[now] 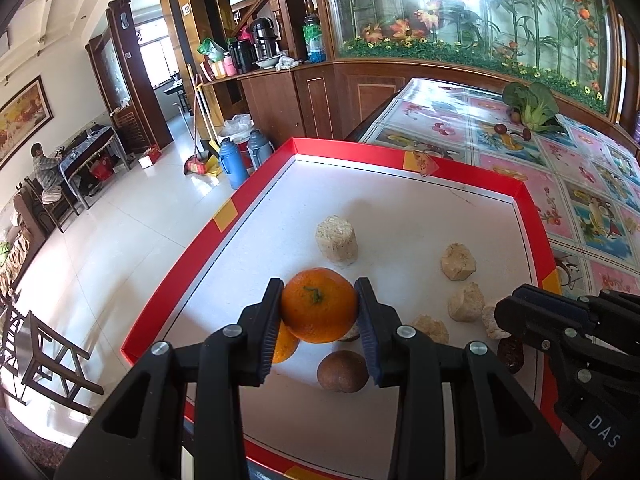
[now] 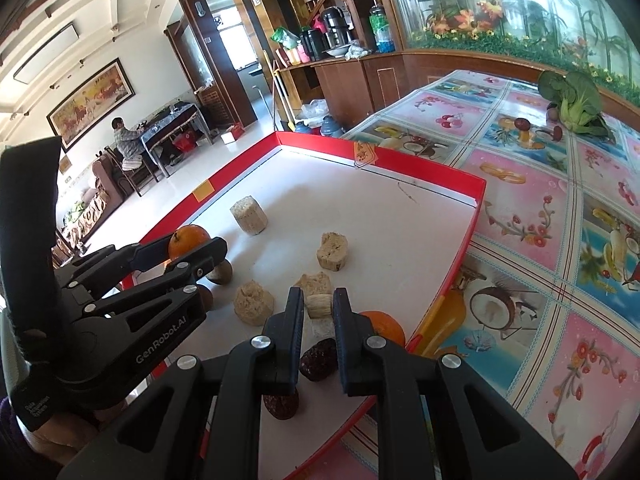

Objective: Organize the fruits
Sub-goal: 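Open the right tool to drop the bread cube while the left tool releases the orange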

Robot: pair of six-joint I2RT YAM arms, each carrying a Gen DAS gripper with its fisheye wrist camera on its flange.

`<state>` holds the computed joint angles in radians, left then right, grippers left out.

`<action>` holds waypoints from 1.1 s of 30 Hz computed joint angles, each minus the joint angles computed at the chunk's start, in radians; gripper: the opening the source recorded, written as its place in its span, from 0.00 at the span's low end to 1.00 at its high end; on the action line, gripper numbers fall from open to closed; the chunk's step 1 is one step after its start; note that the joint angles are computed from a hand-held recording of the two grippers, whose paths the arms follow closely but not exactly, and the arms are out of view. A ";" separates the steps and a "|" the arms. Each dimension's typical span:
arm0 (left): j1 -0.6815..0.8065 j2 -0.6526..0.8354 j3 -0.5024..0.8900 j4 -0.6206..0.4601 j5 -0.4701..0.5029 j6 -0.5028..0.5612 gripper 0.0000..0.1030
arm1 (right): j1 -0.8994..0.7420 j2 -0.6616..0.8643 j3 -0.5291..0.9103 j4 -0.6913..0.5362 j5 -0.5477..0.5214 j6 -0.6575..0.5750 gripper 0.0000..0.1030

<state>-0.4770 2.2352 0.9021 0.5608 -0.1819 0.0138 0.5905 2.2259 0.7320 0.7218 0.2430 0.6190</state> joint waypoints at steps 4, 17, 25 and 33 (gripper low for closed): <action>0.001 0.004 0.005 -0.006 0.009 -0.002 0.42 | -0.018 -0.016 -0.038 0.050 -0.010 0.014 0.26; -0.015 -0.076 -0.109 0.145 -0.010 -0.032 0.85 | -0.066 -0.046 -0.140 0.174 0.152 0.077 0.50; -0.009 -0.159 -0.201 0.208 0.020 -0.062 1.00 | -0.057 -0.067 -0.176 0.173 0.289 0.113 0.52; -0.027 -0.247 -0.294 0.247 -0.025 -0.076 1.00 | 0.016 -0.095 -0.234 0.249 0.485 0.104 0.59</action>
